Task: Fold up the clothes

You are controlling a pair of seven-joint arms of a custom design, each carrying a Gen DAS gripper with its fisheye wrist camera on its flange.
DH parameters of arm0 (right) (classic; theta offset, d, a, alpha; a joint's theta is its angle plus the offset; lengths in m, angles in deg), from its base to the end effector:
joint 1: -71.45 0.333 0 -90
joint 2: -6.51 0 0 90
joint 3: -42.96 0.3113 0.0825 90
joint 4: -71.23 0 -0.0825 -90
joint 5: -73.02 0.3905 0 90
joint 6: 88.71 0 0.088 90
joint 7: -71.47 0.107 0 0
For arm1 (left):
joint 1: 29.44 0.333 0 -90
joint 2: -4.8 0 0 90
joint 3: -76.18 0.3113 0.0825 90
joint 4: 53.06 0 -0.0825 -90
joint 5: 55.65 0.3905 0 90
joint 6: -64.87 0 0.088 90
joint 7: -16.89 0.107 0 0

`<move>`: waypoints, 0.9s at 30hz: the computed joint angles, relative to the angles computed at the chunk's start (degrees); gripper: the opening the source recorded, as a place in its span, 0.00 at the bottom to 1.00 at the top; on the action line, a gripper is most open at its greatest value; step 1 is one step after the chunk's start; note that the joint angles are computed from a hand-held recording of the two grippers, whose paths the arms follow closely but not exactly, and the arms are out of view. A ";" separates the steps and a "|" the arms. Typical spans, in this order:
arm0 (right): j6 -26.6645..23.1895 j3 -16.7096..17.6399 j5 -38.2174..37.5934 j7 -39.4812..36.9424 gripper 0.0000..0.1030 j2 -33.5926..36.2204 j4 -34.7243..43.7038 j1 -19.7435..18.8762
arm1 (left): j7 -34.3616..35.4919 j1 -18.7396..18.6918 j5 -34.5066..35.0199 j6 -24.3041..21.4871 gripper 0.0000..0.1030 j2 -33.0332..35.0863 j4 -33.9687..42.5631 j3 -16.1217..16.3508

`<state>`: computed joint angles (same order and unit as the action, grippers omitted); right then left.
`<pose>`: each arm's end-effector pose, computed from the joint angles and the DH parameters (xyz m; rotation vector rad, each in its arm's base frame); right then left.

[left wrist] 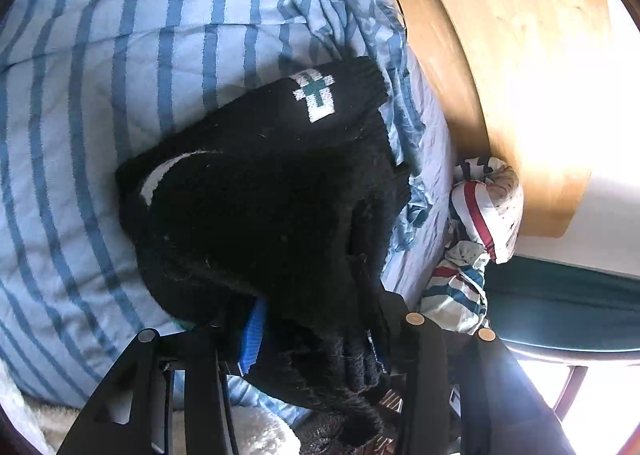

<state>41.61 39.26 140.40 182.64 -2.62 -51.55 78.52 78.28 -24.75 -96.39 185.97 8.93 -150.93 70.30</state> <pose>0.5418 0.0533 0.5090 -0.6353 2.1604 0.8653 0.6235 -0.0411 0.5761 2.3853 -1.0306 0.8319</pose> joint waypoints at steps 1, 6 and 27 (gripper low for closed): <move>-0.12 -0.02 0.52 -0.84 0.55 0.26 0.05 0.13 | 0.61 0.10 -0.66 0.54 0.43 -0.62 -1.11 0.03; -0.50 0.74 1.91 -2.43 0.54 -1.97 -2.66 1.08 | 4.91 -0.12 -4.09 1.40 0.42 -7.14 -9.55 1.20; -10.57 8.94 -40.70 22.57 0.78 -8.93 5.75 7.20 | 1.77 -2.32 11.31 0.62 0.69 -31.97 -32.00 8.90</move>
<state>31.04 48.20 99.69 205.21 -11.55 -45.80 85.72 80.05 -27.08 -85.09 186.59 -23.04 -182.92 79.20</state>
